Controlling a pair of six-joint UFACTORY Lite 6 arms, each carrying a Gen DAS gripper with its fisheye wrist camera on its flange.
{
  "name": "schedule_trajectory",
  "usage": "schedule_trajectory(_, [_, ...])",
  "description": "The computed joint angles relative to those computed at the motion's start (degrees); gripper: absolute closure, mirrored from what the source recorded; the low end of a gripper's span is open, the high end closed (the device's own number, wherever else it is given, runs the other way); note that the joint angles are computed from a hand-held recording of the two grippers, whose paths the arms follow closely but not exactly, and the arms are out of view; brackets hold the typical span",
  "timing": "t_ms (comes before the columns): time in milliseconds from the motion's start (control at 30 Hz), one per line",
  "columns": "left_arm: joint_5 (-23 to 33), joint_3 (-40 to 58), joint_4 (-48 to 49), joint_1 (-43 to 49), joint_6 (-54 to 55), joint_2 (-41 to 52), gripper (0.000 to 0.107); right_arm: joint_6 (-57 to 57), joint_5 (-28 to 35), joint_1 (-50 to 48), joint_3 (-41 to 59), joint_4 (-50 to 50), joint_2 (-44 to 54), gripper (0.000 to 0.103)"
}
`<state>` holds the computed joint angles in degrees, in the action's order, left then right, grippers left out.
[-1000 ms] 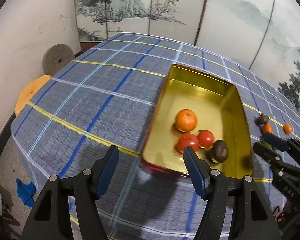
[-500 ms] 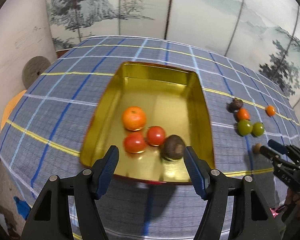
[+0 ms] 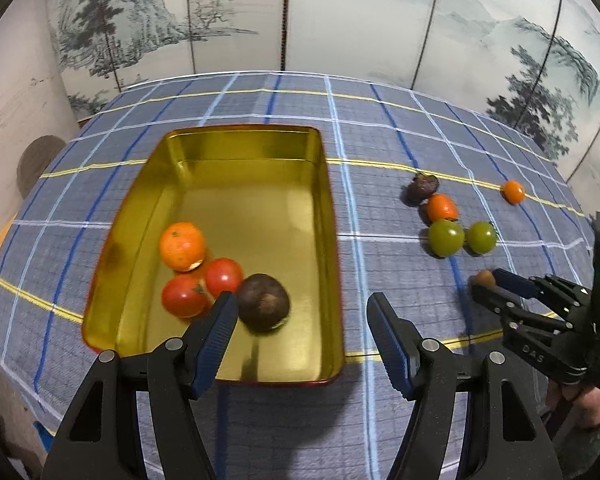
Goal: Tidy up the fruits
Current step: 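Move the right gripper to the kiwi and grasp it, then grasp the small green tomato with the left gripper and lift it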
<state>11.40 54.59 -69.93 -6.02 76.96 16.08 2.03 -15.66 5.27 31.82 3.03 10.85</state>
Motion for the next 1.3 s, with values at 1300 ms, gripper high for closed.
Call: schedule_trajectory(1300, [-5.75,19.03,21.69,-19.34,-29.73,18.88,0.039,-5.46,-4.67,-26.05,6.75,-6.99,7.69,0.078])
